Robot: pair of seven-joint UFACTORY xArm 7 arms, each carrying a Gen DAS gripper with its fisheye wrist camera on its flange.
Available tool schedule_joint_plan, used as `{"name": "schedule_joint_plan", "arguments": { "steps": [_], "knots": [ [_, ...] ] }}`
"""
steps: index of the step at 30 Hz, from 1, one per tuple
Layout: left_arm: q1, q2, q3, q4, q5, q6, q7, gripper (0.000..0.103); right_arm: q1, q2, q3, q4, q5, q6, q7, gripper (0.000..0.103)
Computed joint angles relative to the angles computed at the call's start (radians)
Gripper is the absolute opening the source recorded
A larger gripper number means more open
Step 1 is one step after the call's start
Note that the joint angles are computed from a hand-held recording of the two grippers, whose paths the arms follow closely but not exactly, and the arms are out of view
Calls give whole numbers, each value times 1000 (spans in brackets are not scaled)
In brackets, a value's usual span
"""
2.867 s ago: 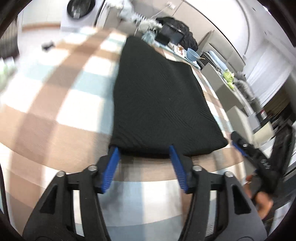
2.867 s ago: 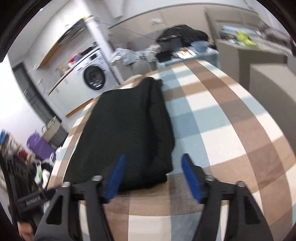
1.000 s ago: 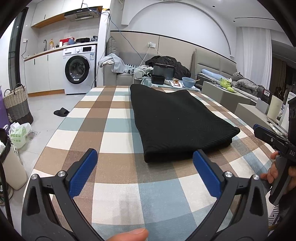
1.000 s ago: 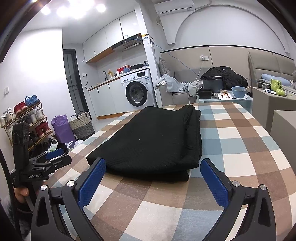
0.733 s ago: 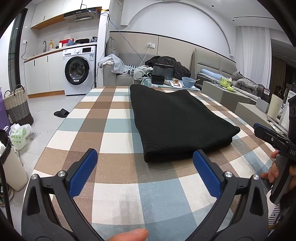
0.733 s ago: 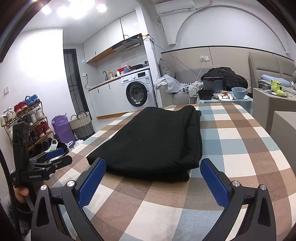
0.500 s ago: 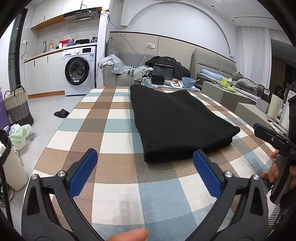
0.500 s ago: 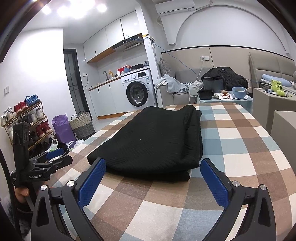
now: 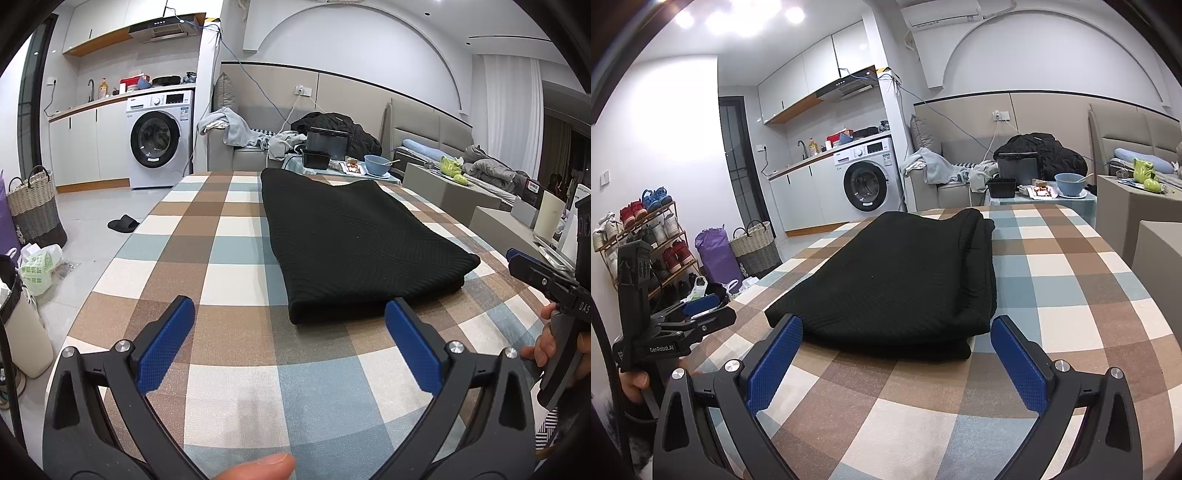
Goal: Fold small clothes
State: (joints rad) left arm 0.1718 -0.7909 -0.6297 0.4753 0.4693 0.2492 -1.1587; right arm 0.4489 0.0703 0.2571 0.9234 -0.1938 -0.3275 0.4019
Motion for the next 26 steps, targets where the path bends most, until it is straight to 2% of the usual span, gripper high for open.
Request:
{"name": "schedule_joint_plan", "arguments": {
  "steps": [1,26],
  "knots": [
    [0,0,0,0,1,-1,0,102,10,-3,-5,-3,22,-1,-18,103],
    [7,0,-7,-1,6,-5,-7,102,0,4,1,1,-1,-5,-3,103]
  ]
}}
